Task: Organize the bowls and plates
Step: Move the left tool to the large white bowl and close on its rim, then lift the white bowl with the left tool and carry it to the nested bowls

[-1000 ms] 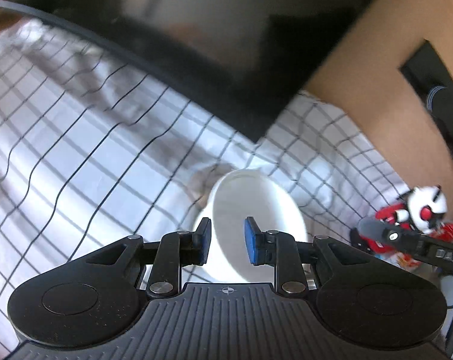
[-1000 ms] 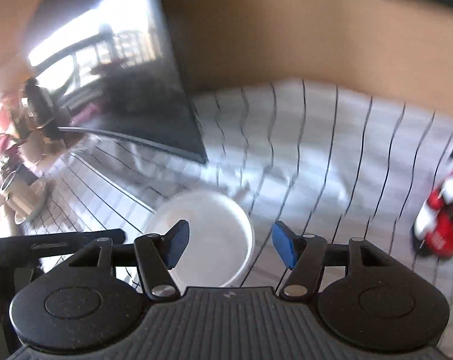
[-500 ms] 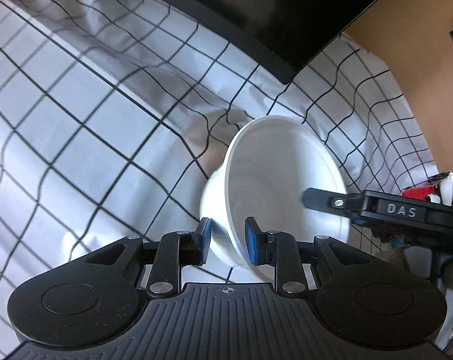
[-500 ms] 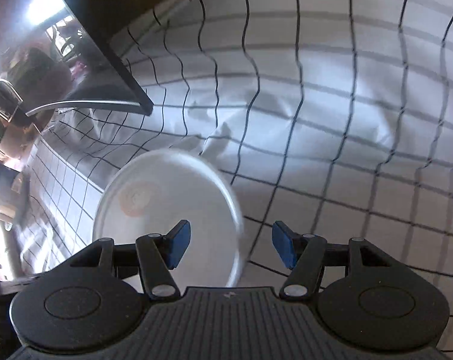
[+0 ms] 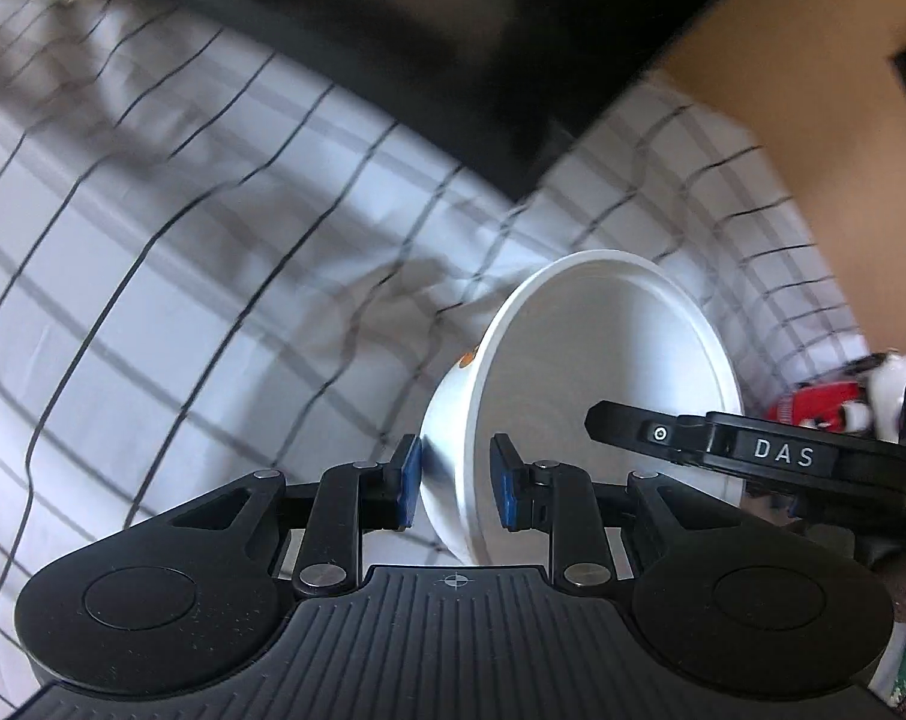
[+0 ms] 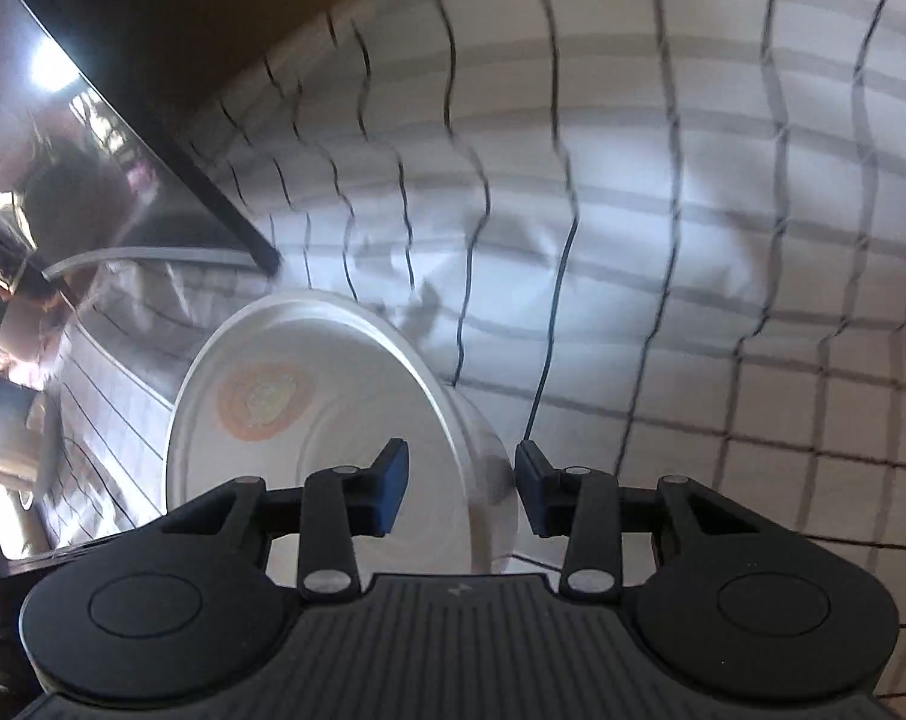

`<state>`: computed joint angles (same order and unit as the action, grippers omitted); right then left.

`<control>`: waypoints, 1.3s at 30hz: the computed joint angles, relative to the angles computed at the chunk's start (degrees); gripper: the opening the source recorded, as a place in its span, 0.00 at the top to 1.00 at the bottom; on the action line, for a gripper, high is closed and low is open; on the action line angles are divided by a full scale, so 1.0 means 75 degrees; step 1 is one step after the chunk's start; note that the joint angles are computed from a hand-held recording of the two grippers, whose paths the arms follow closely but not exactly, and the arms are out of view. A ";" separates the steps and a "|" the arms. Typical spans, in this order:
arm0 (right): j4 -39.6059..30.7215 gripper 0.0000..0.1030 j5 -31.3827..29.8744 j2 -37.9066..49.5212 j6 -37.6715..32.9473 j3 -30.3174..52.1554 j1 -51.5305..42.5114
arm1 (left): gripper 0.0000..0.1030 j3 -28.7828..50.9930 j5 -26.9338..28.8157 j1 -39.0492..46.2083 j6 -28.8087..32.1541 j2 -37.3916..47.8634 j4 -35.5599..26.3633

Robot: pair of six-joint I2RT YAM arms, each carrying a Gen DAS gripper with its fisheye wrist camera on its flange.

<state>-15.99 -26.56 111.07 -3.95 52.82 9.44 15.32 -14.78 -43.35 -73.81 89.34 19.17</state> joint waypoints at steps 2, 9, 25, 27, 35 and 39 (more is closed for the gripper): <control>-0.0191 0.62 -0.0065 -0.0672 -0.0064 -0.0188 -0.0273 | 0.74 0.0314 -0.0194 -0.0158 0.0214 -0.0575 -0.0722; -0.1735 0.62 -0.0275 -0.2981 -0.0979 -0.0529 -0.2151 | 0.71 0.2103 -0.0280 -0.0763 0.1366 -0.0992 -0.2129; -0.6054 0.62 -0.1417 -0.2350 -0.6250 0.1685 -0.8369 | 0.70 0.7521 -0.0304 -0.3057 0.1316 0.2817 -0.3914; -0.6272 0.62 -0.1286 -0.1939 -0.6901 0.1880 -0.8855 | 0.70 0.8129 -0.0201 -0.3272 0.1217 0.3306 -0.4253; -0.7308 0.62 -0.0615 -0.0133 -0.8468 0.3175 -0.9809 | 0.70 0.9451 0.0120 -0.3666 0.0693 0.4376 -0.5010; -0.7249 0.62 -0.0341 0.0611 -0.8201 0.3561 -0.9773 | 0.70 1.0056 0.0456 -0.3566 0.0544 0.4998 -0.5271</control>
